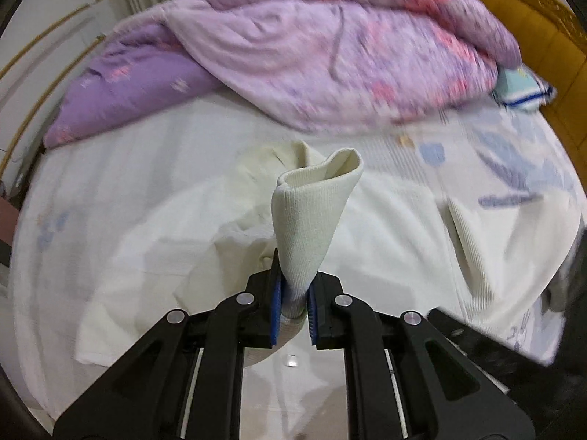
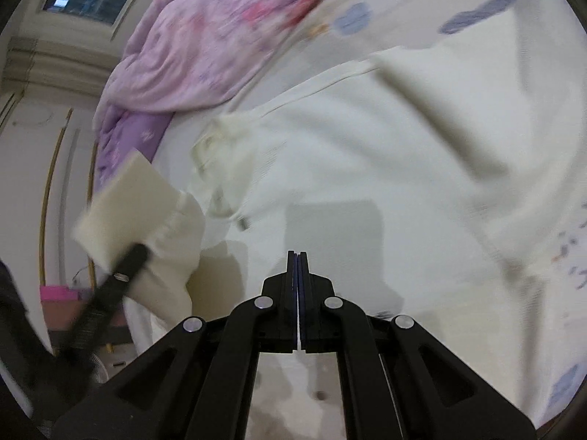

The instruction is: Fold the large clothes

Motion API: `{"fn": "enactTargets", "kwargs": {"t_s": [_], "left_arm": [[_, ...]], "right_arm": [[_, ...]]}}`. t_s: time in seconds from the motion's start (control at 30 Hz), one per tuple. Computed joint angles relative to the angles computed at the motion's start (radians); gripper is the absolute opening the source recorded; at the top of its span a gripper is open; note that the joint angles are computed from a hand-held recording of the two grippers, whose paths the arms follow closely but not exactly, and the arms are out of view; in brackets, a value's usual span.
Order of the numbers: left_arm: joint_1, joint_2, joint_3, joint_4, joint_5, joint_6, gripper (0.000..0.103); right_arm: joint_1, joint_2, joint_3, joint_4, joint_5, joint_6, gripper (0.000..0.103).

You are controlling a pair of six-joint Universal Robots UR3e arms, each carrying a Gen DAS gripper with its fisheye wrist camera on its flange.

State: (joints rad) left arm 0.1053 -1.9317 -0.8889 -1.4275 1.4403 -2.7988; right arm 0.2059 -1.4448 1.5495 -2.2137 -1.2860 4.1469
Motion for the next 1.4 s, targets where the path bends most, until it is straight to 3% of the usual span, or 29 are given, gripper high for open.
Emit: {"fn": "enactTargets", "kwargs": {"t_s": [0.17, 0.27, 0.33, 0.4, 0.43, 0.53, 0.63, 0.7, 0.73, 0.77, 0.8, 0.87, 1.03, 1.27, 1.37, 1.4], "left_arm": [[-0.064, 0.008, -0.166, 0.066, -0.036, -0.075, 0.011], [-0.088, -0.033, -0.165, -0.004, -0.088, -0.077, 0.017], [-0.069, -0.042, -0.139, -0.095, -0.123, -0.032, 0.024], [-0.016, -0.001, -0.168, -0.149, -0.151, 0.022, 0.039], [0.028, 0.033, -0.193, -0.168, -0.160, 0.050, 0.054], [0.169, 0.111, -0.222, -0.249, -0.191, 0.133, 0.057], [0.312, 0.157, -0.222, -0.291, -0.138, 0.224, 0.057], [0.394, 0.186, -0.249, -0.259, -0.096, 0.277, 0.065], [0.432, 0.189, -0.253, -0.250, -0.072, 0.300, 0.067], [0.481, 0.190, -0.264, -0.244, -0.052, 0.338, 0.067], [0.510, 0.186, -0.271, -0.236, -0.032, 0.363, 0.067], [0.578, 0.179, -0.306, -0.191, 0.027, 0.394, 0.067], [0.696, 0.125, -0.251, -0.225, 0.045, 0.397, 0.067], [0.728, 0.006, -0.173, -0.318, -0.025, 0.293, 0.067], [0.734, -0.046, -0.093, -0.401, -0.050, 0.268, 0.068], [0.751, -0.054, -0.061, -0.437, -0.084, 0.276, 0.073]], "right_arm": [[-0.047, -0.124, 0.088, 0.078, -0.027, -0.015, 0.001], [-0.089, -0.162, 0.100, 0.157, -0.031, -0.054, 0.005], [-0.113, -0.167, 0.111, 0.184, -0.005, -0.075, 0.014], [-0.112, -0.135, 0.082, 0.230, -0.002, -0.075, 0.059], [-0.102, -0.111, 0.070, 0.227, -0.002, -0.072, 0.066], [-0.079, -0.037, 0.045, 0.190, 0.040, -0.094, 0.070], [-0.031, 0.113, -0.050, 0.151, 0.053, -0.091, 0.073], [0.014, 0.255, -0.190, 0.215, 0.022, -0.107, 0.075], [0.039, 0.315, -0.274, 0.274, -0.015, -0.121, 0.074], [0.063, 0.358, -0.351, 0.327, -0.058, -0.129, 0.059], [0.090, 0.388, -0.413, 0.360, -0.111, -0.146, 0.017], [0.088, 0.374, -0.422, 0.349, -0.077, -0.144, 0.014], [0.091, 0.273, -0.420, 0.463, -0.192, -0.140, 0.014], [0.093, 0.226, -0.314, 0.511, -0.252, -0.143, 0.014], [0.095, 0.227, -0.364, 0.576, -0.265, -0.114, 0.014], [0.102, 0.238, -0.400, 0.613, -0.273, -0.123, 0.014]]}}
